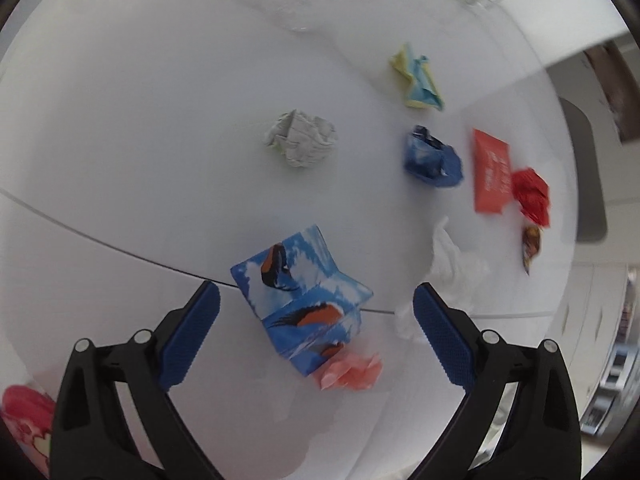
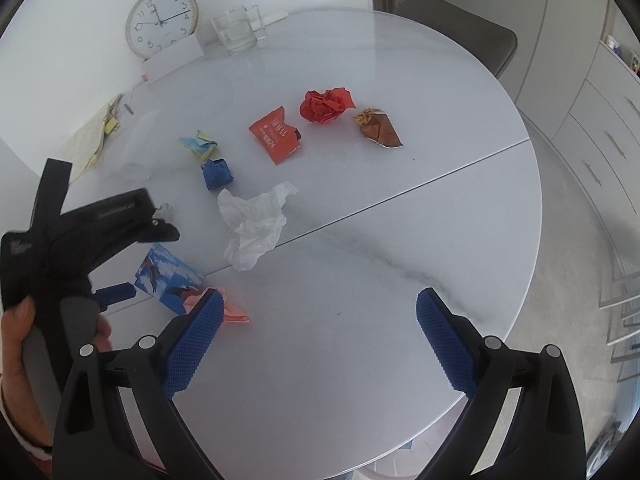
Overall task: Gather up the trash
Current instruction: 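Grasp the blue bird-printed tissue box with the left tool while the right tool grasps the white tissue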
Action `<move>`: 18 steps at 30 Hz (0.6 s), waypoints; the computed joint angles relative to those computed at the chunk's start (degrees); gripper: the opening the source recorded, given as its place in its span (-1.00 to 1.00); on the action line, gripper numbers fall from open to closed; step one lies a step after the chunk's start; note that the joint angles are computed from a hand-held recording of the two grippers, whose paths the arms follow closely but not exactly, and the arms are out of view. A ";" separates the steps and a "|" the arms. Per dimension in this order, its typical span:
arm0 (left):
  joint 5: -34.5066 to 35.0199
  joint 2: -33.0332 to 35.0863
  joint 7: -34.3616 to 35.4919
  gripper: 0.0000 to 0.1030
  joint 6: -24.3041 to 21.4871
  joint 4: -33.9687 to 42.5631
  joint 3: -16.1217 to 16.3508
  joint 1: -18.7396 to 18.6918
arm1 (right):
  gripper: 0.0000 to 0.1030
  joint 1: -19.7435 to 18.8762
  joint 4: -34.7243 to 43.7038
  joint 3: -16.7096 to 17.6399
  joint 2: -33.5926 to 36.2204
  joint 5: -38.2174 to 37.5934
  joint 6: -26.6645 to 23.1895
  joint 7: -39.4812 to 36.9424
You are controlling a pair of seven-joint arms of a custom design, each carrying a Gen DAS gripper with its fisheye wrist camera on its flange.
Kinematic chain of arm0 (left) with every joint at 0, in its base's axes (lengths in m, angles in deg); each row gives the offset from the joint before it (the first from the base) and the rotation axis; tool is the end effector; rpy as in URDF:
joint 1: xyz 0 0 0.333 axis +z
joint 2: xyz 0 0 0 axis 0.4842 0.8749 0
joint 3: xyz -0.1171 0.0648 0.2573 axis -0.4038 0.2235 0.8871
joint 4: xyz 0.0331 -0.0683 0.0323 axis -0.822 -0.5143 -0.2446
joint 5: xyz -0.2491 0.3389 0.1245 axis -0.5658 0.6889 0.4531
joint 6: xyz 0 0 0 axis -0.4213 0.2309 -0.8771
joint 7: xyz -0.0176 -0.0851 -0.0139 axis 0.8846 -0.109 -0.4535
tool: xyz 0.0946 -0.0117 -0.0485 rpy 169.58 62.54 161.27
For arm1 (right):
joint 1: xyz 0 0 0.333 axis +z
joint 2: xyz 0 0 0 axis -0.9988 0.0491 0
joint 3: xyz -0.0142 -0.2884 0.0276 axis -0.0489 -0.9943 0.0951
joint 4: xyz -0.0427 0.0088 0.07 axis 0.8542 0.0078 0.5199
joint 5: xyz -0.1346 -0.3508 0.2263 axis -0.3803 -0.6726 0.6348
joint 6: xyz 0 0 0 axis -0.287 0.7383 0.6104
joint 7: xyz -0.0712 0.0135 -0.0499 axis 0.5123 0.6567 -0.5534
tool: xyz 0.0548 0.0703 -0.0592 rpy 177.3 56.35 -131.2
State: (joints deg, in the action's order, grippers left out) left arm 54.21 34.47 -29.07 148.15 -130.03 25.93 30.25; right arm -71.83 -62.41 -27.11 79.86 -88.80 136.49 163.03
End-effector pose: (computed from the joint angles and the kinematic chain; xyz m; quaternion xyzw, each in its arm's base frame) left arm 0.6590 -0.0638 0.5404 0.8657 -0.4838 0.1227 0.0377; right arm 0.5885 0.2109 0.5876 -0.6452 0.7236 -0.1156 0.2162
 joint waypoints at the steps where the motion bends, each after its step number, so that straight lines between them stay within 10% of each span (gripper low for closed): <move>1: 0.71 0.90 -1.82 0.73 -0.93 0.94 -0.08 -0.33 | 0.87 -0.06 -0.05 -0.18 0.02 0.42 0.18 -0.85; 7: -0.78 3.30 -3.11 0.12 -3.90 2.74 -0.59 -0.62 | 0.87 -0.75 0.12 -0.93 0.69 3.02 1.23 -3.97; 18: -1.62 -1.09 8.04 0.03 -0.80 -1.62 0.22 0.98 | 0.87 0.00 7.39 -0.50 8.95 6.59 1.20 -5.34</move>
